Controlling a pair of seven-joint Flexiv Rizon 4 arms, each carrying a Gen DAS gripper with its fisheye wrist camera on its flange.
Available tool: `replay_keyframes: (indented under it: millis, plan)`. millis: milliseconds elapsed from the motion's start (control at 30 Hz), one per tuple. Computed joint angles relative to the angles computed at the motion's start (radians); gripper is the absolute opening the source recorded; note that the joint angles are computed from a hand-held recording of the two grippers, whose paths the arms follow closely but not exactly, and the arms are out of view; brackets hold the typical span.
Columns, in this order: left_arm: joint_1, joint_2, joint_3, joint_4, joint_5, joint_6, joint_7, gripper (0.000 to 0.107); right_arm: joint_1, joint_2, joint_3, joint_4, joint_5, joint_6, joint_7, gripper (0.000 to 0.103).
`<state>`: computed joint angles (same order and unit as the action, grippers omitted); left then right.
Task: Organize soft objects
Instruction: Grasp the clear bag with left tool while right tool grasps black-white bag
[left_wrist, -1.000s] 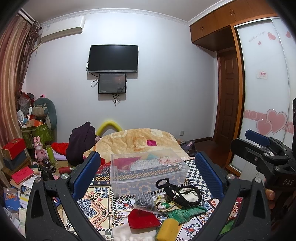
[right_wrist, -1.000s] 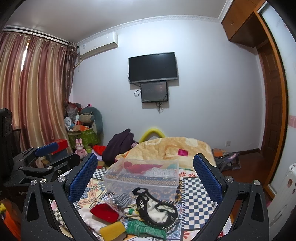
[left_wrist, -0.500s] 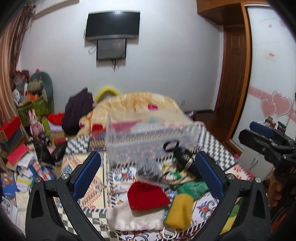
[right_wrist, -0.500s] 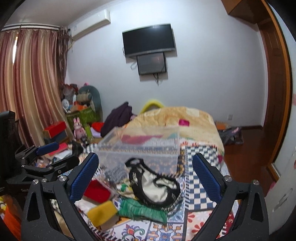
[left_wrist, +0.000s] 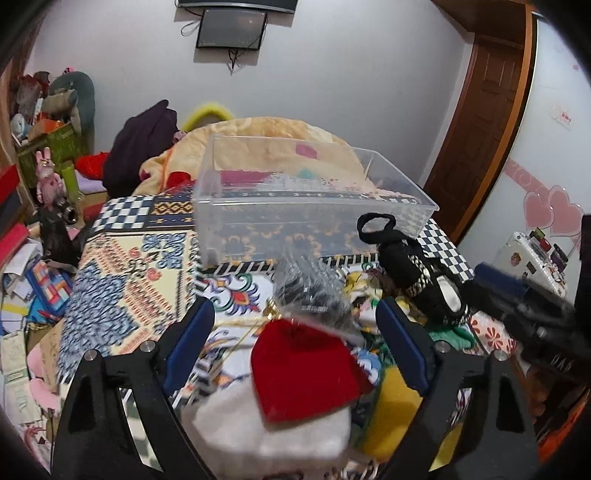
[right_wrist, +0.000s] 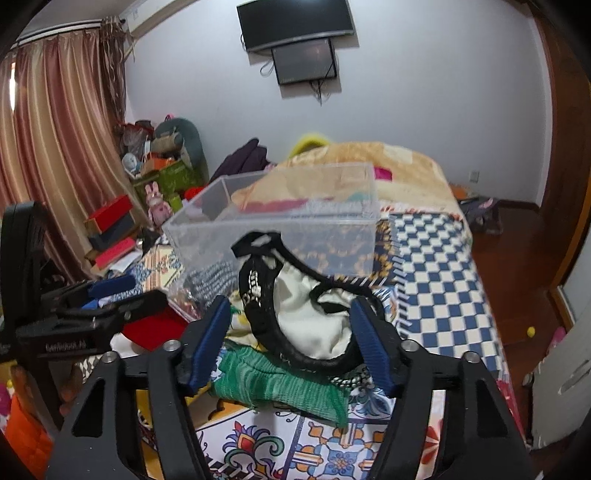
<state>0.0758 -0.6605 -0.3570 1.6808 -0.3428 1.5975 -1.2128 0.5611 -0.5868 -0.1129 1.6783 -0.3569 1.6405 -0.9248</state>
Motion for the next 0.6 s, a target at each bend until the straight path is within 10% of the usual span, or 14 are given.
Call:
replay_keyframes:
  millis: [367,600]
  plan:
    - [-0.034,-0.089,0.025,-0.142,-0.060,-0.161,0.023,0.054,-0.185,-0.108,0.290,-0.173,0.044,-0.129,-0.163,0.030]
    - [-0.017,-0.080,-0.006,-0.116,-0.109,-0.147,0.063,0.032,-0.153,-0.110,0.261,-0.180,0.083,-0.123,-0.196,0.014]
